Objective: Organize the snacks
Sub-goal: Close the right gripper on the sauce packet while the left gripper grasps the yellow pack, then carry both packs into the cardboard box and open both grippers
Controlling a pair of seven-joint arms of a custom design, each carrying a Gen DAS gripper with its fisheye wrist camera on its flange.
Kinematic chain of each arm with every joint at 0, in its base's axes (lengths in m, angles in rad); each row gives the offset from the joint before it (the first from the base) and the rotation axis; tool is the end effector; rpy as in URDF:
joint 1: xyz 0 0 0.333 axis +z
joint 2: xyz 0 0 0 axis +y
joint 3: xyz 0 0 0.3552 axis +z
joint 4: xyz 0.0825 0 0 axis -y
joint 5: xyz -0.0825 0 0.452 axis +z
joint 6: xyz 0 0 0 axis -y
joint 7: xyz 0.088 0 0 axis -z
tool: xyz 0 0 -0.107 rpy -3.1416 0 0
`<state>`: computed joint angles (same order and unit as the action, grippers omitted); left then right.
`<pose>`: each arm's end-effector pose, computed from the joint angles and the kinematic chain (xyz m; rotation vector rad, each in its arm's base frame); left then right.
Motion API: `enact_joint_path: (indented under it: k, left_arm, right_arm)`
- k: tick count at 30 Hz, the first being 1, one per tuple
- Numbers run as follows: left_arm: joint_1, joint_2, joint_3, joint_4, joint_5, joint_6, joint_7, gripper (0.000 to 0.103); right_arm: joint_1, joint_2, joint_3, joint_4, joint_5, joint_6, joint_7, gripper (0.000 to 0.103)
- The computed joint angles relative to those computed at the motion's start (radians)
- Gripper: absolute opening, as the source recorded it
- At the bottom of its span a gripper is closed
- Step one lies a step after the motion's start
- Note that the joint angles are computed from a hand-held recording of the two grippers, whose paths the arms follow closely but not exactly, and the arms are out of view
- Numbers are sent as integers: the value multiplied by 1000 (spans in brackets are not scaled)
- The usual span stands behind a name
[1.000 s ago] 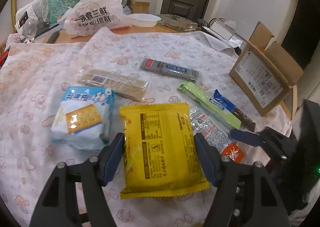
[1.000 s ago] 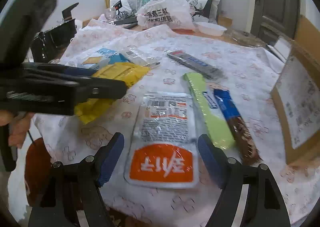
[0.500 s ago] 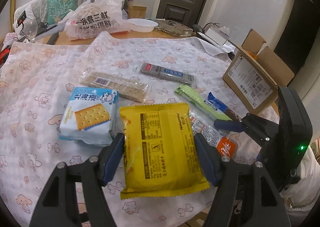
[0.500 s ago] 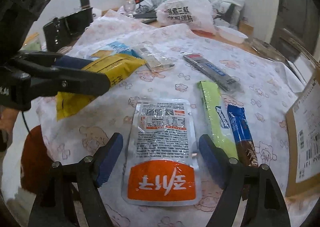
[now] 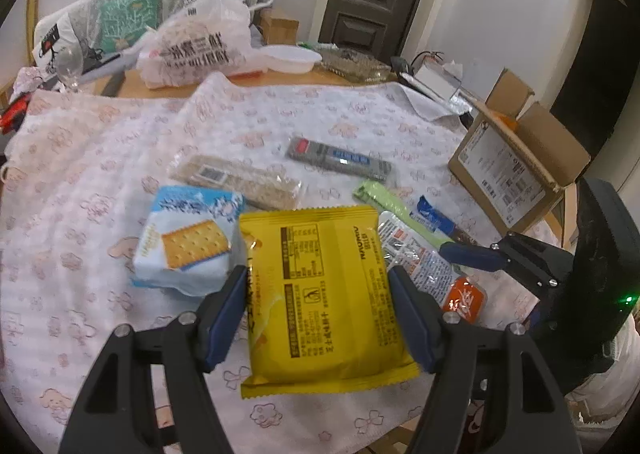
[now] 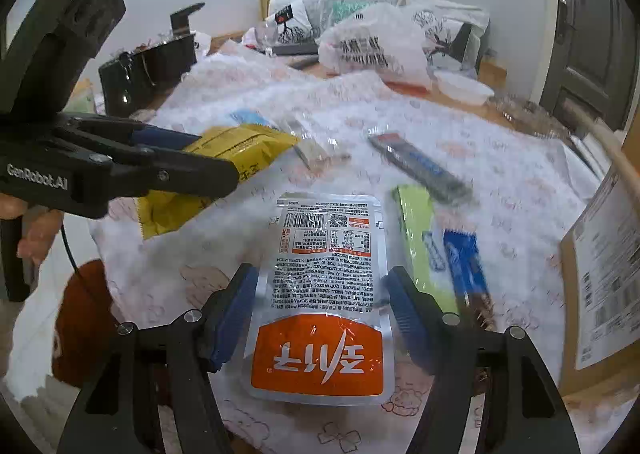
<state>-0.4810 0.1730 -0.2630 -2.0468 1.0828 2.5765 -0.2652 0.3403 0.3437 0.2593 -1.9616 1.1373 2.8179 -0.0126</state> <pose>0.4836 -0.4587 0.3890 -2.0517 1.5680 -0.8396 0.6067 0.3482 0.3301 -2.3029 0.5169 -0.2468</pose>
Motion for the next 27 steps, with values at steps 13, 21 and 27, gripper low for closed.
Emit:
enact_joint_path:
  k: [13, 21, 27]
  left_arm:
    - [-33, -80, -57, 62, -2, -224, 62, 67]
    - [-102, 69, -43, 329, 49, -322, 187, 67]
    - [-173, 291, 17, 671, 48, -280, 338, 67]
  right_arm:
    - [-6, -155, -40, -17, 260, -75, -143, 64]
    - [-54, -201, -114, 10, 404, -139, -233, 64]
    - [-104, -161, -155, 68, 437, -126, -218, 64]
